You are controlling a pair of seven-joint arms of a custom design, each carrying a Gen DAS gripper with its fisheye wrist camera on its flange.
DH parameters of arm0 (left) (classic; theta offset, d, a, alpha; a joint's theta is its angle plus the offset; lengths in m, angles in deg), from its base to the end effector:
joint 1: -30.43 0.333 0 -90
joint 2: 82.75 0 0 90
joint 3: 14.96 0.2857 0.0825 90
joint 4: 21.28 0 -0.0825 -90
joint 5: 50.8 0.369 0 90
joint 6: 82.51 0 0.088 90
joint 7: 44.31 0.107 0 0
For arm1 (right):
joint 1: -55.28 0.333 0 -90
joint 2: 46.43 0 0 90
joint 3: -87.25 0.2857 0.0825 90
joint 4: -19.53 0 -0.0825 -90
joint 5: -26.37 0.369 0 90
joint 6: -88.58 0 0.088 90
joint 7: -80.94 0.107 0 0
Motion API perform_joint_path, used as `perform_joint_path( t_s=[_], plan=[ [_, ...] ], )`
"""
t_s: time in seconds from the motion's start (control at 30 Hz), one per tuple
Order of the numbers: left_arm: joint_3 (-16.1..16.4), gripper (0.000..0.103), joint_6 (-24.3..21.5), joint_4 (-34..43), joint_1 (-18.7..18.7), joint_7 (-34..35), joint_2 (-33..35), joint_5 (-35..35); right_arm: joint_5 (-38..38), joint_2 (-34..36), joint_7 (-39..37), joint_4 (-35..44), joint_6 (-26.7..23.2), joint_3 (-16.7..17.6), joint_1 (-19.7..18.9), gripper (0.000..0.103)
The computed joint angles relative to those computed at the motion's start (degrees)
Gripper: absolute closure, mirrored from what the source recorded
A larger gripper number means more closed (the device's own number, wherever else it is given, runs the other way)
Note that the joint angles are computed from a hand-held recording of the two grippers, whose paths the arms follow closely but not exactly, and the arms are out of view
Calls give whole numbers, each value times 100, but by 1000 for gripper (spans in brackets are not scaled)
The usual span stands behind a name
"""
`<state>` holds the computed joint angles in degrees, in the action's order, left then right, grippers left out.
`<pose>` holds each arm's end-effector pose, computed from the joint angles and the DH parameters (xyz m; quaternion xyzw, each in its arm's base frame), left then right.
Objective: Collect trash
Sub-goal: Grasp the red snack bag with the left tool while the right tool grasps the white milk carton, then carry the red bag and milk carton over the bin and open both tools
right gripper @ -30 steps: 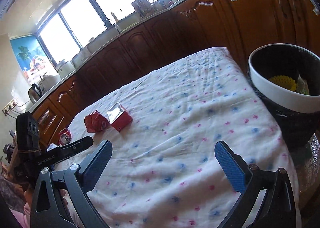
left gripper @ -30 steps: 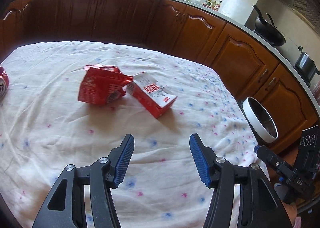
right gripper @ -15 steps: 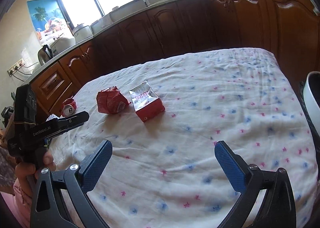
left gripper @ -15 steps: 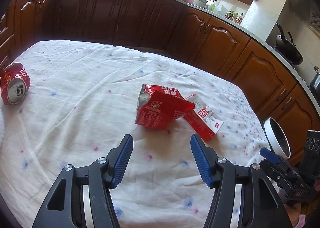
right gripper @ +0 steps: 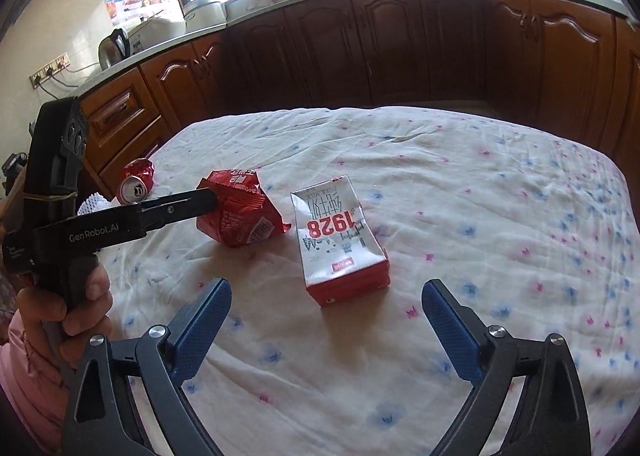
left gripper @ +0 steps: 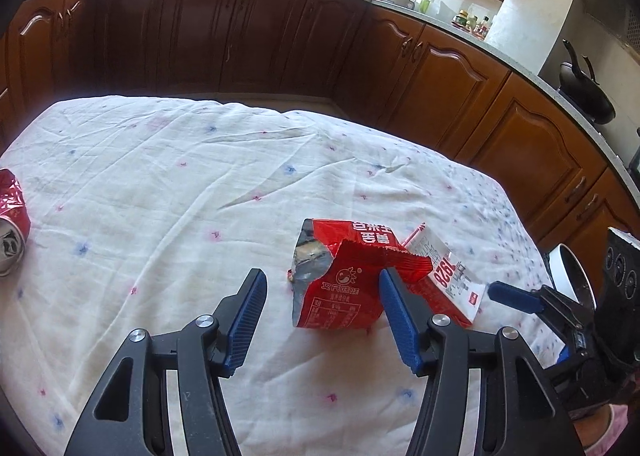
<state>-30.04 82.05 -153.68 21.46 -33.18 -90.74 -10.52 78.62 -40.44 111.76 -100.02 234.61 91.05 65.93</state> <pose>0.4610 -0.2488 0.4470 -0.7518 0.5378 -0.3370 0.1789 0.5615 0.1333 0.3876 -0.8284 0.4387 -0.0272 0.3473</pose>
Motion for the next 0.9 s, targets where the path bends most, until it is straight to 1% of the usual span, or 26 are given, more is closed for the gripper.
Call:
perform_joint_path(
  t_s=[0.1,0.17,0.23,0.27,0.3,0.33,0.37,0.4,0.43,0.47,0.67,0.8,0.9],
  plan=[
    [19,49,23,119,3,76,136,53,-384,266,134,232,51,38,76,20],
    [47,54,44,188,-29,194,211,22,-620,387,231,300,187,71,120,25],
    [62,59,45,275,-60,291,296,26,-720,490,287,370,242,97,107,38],
    [64,65,31,316,-80,322,330,34,-769,550,373,422,220,95,88,43],
    [74,69,29,363,-105,395,374,14,-788,605,462,476,169,93,56,50],
    [87,72,36,408,-135,498,416,-36,-677,647,446,539,64,112,-18,50],
    [86,78,9,462,-157,534,448,-5,-607,636,451,545,18,123,-65,50],
    [81,82,-36,510,-185,573,467,31,-594,597,469,506,40,121,-85,51],
    [76,88,-84,562,-216,627,494,62,-580,539,466,439,86,115,-102,51],
    [75,92,-112,600,-248,691,520,70,-547,489,471,382,127,112,-115,51],
    [86,99,95,553,-432,1117,558,-346,-343,-68,596,-210,52,-138,-340,52],
    [28,100,459,425,-560,1287,485,-708,-514,-542,802,-740,151,-382,-471,53],
    [-10,100,788,357,-702,1658,510,-1156,-719,-858,953,-1099,290,-540,-564,53]
  ],
)
